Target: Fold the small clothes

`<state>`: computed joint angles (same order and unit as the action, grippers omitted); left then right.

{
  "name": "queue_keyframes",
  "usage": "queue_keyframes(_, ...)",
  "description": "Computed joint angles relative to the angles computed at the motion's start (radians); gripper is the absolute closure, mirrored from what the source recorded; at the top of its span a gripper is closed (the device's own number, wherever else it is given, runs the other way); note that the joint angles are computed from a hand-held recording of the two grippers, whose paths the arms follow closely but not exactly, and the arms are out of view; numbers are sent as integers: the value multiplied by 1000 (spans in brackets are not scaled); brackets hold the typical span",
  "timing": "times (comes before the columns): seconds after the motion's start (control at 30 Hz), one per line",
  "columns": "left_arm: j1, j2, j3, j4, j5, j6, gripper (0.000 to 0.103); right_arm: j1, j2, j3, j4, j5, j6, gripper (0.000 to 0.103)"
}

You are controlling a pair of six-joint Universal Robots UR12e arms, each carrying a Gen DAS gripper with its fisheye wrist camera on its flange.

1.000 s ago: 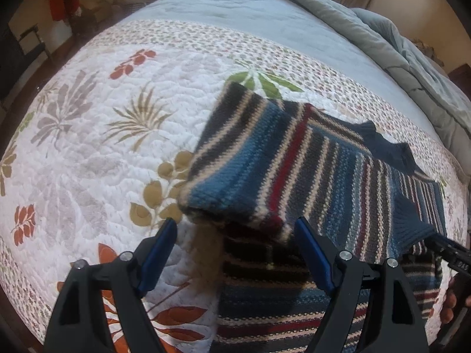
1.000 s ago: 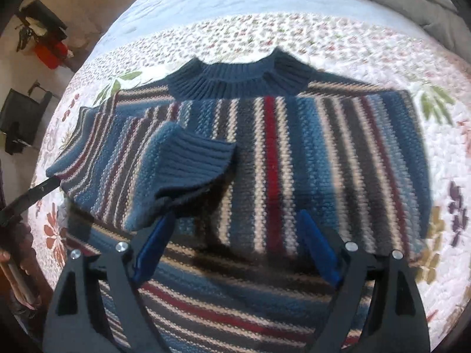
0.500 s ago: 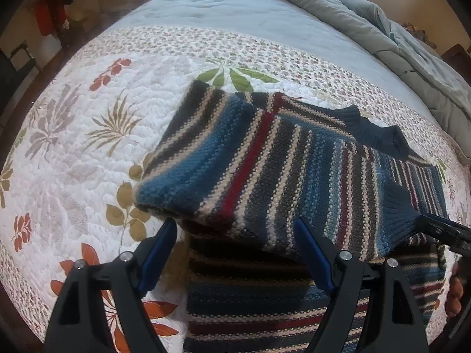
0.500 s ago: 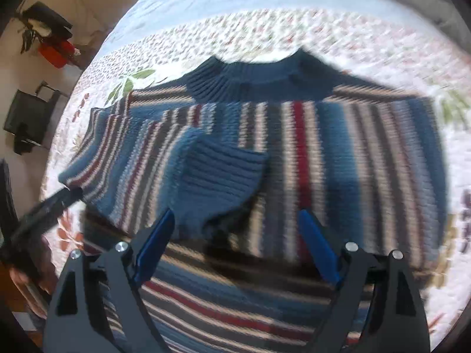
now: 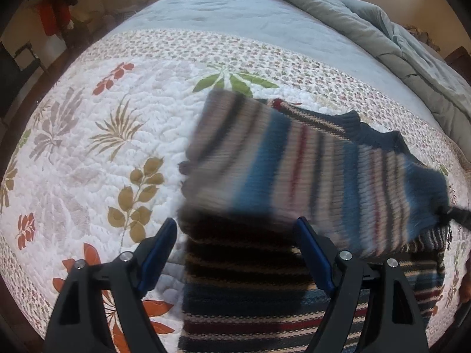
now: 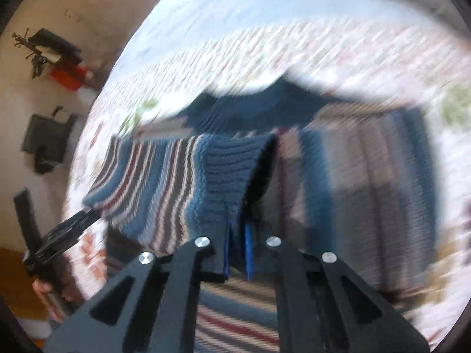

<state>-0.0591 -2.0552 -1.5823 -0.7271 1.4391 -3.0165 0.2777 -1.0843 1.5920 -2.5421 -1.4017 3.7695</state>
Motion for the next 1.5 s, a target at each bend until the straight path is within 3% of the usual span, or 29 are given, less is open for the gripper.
queue_keyframes(0.07, -11, -4, 4, -5, 5, 2, 21, -11, -33, 26, 5, -82, -2, 96)
queue_keyframes(0.27, -52, -29, 22, -25, 33, 9, 21, -48, -55, 84, 83, -145, 24, 96)
queue_keyframes(0.33, -63, -36, 27, -24, 48, 3, 21, -53, -45, 100, 75, -124, 8, 85)
queue_keyframes(0.4, -71, -39, 30, -27, 62, 5, 21, -45, -35, 97, 89, -150, -28, 83)
queue_keyframes(0.43, -74, -39, 30, -24, 70, 6, 21, -39, -40, 98, 89, -169, -43, 72)
queue_keyframes(0.5, -77, -32, 23, 3, 78, 5, 21, -30, -58, 106, 87, -211, -43, 62)
queue_keyframes(0.57, -78, -23, 18, 25, 61, 5, 21, -25, -83, 119, 70, -255, -47, 62)
queue_keyframes(0.63, -77, -16, 22, 20, 14, 11, 21, -27, -100, 134, 34, -234, -41, 62)
queue_keyframes(0.73, -84, -14, 32, -1, -52, 37, 21, -38, -101, 132, 0, -94, -57, 65)
queue_keyframes(0.8, -93, -23, 43, -26, -62, 60, 21, -36, -83, 118, 4, -60, -67, 68)
queue_keyframes(0.97, -100, -67, 78, -119, -26, 54, 21, -21, -36, 74, 127, -105, -70, 68)
queue_keyframes(1.03, -97, -81, 84, -135, -14, 42, 20, -26, -32, 91, 106, -91, -60, 68)
queue_keyframes(1.13, -83, -76, 78, -138, -54, 22, 21, -20, -38, 89, 106, -102, -68, 66)
queue_keyframes(1.33, -75, 6, -17, -57, -9, 69, 21, 7, -115, 154, 81, -147, -73, 57)
queue_keyframes(1.5, -56, 78, -116, -54, 32, 104, 21, 28, -192, 264, 61, -118, -52, 54)
